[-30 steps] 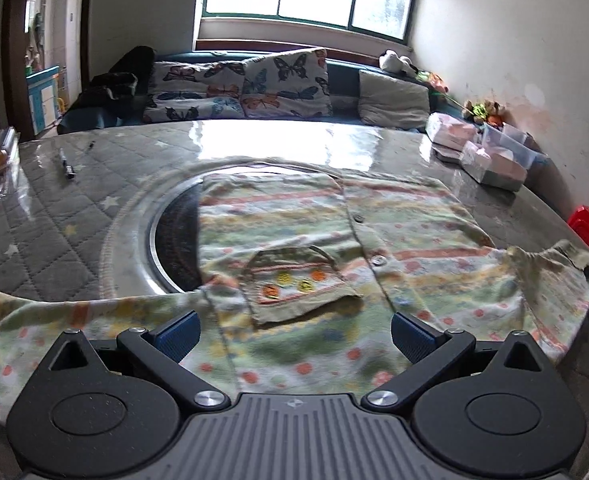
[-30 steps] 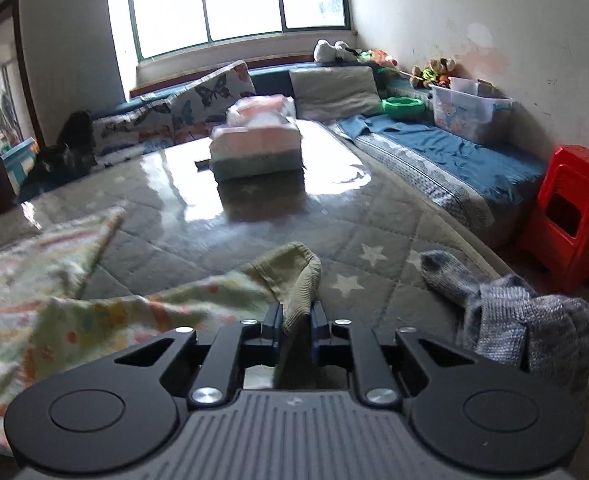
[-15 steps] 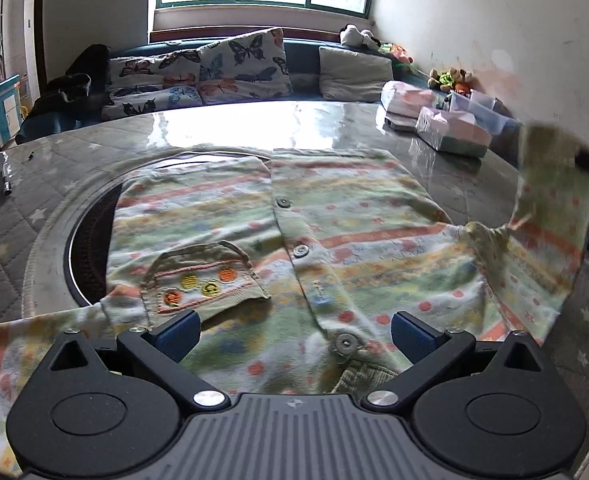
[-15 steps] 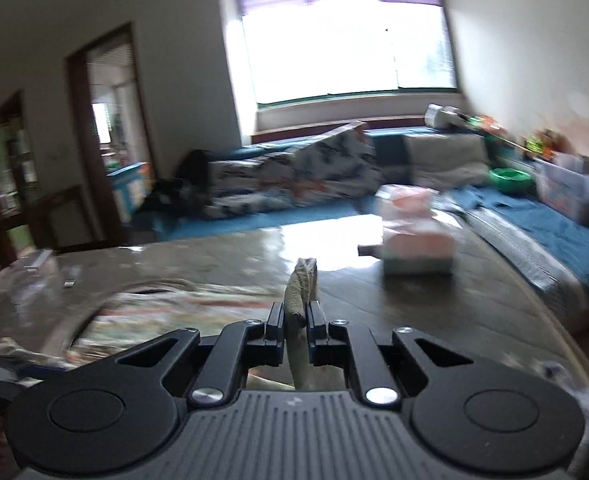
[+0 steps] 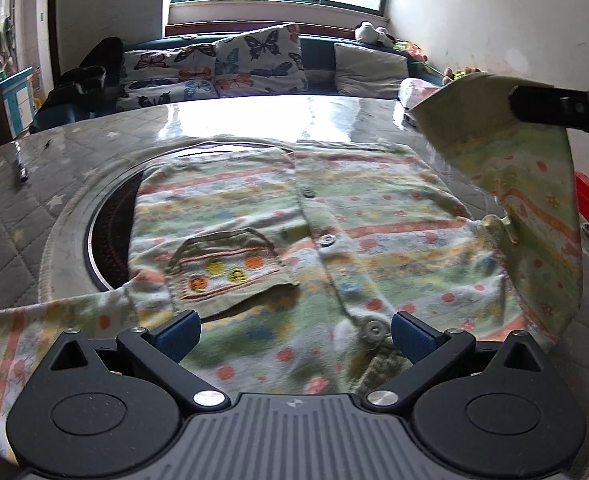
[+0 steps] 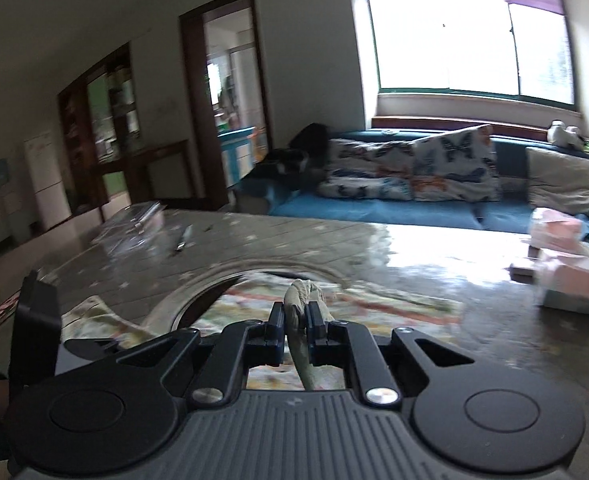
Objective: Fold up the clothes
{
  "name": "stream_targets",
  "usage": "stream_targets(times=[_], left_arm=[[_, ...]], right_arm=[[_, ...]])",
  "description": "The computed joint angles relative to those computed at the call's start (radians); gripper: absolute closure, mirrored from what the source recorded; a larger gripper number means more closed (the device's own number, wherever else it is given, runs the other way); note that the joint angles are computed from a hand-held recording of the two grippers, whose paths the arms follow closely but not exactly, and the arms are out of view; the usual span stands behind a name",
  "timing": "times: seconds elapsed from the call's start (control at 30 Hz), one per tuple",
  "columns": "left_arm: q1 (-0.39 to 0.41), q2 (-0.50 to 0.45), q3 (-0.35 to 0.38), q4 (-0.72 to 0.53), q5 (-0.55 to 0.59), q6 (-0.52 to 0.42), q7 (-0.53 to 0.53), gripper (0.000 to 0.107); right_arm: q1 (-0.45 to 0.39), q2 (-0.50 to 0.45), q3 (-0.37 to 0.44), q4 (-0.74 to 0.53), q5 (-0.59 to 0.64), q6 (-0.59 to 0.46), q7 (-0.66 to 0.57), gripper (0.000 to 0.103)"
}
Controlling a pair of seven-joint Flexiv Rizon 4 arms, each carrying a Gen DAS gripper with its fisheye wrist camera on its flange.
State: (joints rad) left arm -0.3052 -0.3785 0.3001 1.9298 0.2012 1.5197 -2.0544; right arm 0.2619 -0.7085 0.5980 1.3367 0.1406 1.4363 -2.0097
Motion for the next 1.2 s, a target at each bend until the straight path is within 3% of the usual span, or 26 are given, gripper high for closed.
stream_targets(times=[0.17, 0.27, 0.43, 0.67, 0.9, 1.0, 1.07, 1.17, 1.2], left_arm=[[-0.011, 0.013, 0.029, 0.023, 0.016, 0.004, -0.033, 0.004], [-0.017, 0.022, 0.047, 0.036, 0.031, 0.010, -0.058, 0.004], [-0.027, 0.038, 0.074, 0.045, 0.068, -0.005, -0.096, 0.004], [-0.016, 0.074, 0.086, 0.058, 0.154, -0.024, -0.168, 0.004], [-0.078, 0.100, 0.178, -0.004, 0.358, -0.068, -0.414, 0.004], [0.015, 0.102, 0.080, 0.004, 0.336, -0.018, -0.362, 0.004], [0.095, 0.093, -0.013, 0.022, 0.266, 0.024, -0.273, 0.004], [0.206, 0.070, -0.161, 0.053, 0.129, 0.072, -0.110, 0.007], [0.239, 0.064, -0.208, 0.062, 0.088, 0.078, -0.066, 0.013]], right_arm=[[0.016, -0.013, 0.024, -0.017, 0.005, -0.068, -0.030, 0.093], [0.024, -0.019, 0.030, -0.035, 0.031, -0.121, -0.059, 0.084], [0.020, -0.006, 0.034, -0.042, 0.101, -0.160, -0.133, 0.081], [0.052, 0.072, -0.128, 0.051, 0.099, -0.197, -0.077, 0.077], [0.062, 0.088, -0.227, 0.154, 0.054, -0.192, 0.062, 0.077], [0.014, 0.082, -0.182, 0.152, 0.069, -0.203, 0.045, 0.076], [0.003, 0.087, -0.172, 0.154, 0.079, -0.179, 0.042, 0.070], [-0.016, 0.085, -0.153, 0.148, 0.095, -0.155, 0.034, 0.069], [-0.019, 0.084, -0.149, 0.148, 0.097, -0.151, 0.034, 0.069]])
